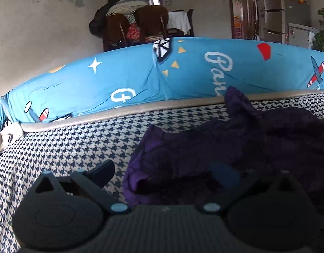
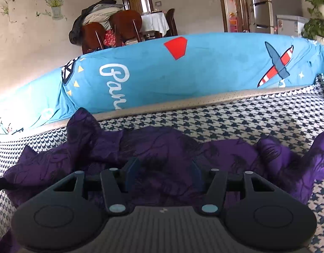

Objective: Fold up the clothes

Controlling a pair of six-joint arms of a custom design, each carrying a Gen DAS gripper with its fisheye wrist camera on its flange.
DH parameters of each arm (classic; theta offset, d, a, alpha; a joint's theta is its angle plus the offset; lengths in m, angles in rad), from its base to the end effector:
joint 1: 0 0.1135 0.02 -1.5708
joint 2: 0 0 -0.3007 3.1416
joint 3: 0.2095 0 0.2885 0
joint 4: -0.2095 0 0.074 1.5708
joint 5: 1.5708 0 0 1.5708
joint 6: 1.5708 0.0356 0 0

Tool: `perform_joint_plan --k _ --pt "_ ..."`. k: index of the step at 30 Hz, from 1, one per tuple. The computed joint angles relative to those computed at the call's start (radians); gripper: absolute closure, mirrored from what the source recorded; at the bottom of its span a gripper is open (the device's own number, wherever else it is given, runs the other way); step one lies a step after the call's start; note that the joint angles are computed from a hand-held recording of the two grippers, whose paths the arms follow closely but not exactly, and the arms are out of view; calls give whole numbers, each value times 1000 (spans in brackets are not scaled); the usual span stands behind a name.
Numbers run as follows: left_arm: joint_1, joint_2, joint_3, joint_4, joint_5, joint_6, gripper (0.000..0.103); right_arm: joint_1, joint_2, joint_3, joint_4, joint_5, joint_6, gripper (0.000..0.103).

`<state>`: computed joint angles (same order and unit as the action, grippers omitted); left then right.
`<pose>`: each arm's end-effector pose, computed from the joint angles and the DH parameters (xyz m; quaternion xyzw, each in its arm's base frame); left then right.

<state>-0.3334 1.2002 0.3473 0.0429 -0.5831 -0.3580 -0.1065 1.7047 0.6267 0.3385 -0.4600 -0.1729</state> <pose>0.2081 -0.0513 0.1456 -0.1176 0.8880 0.1306 0.4250 0.3246 -0.0188 0.1199 -0.1216 0.8872 0.1518 0.4184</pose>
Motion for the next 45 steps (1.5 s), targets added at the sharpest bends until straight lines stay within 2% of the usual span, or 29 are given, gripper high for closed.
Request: perform_joint_plan --k 15,20,28,31,36,39,41,45 --pt "-118 325 42 340 -2 181 0 45 -4 -3 -98 12 -59 44" --pt "-160 450 79 410 -68 255 0 45 -10 -4 -103 4 -53 44" --pt "-188 569 138 446 -126 298 1 50 -17 -9 -103 -3 -52 44" --pt "-185 597 154 456 -128 310 7 55 -15 -10 -98 2 -50 44" --pt "-159 604 159 451 -98 290 26 60 -16 -12 -95 7 -50 44" --pt "-143 595 152 462 -81 285 41 63 -16 -13 -93 9 -52 44" --pt "-137 586 146 472 -70 282 55 64 -16 -14 -90 7 -56 44" --pt "-137 552 132 473 -71 255 73 64 -16 -16 -84 9 -57 44"
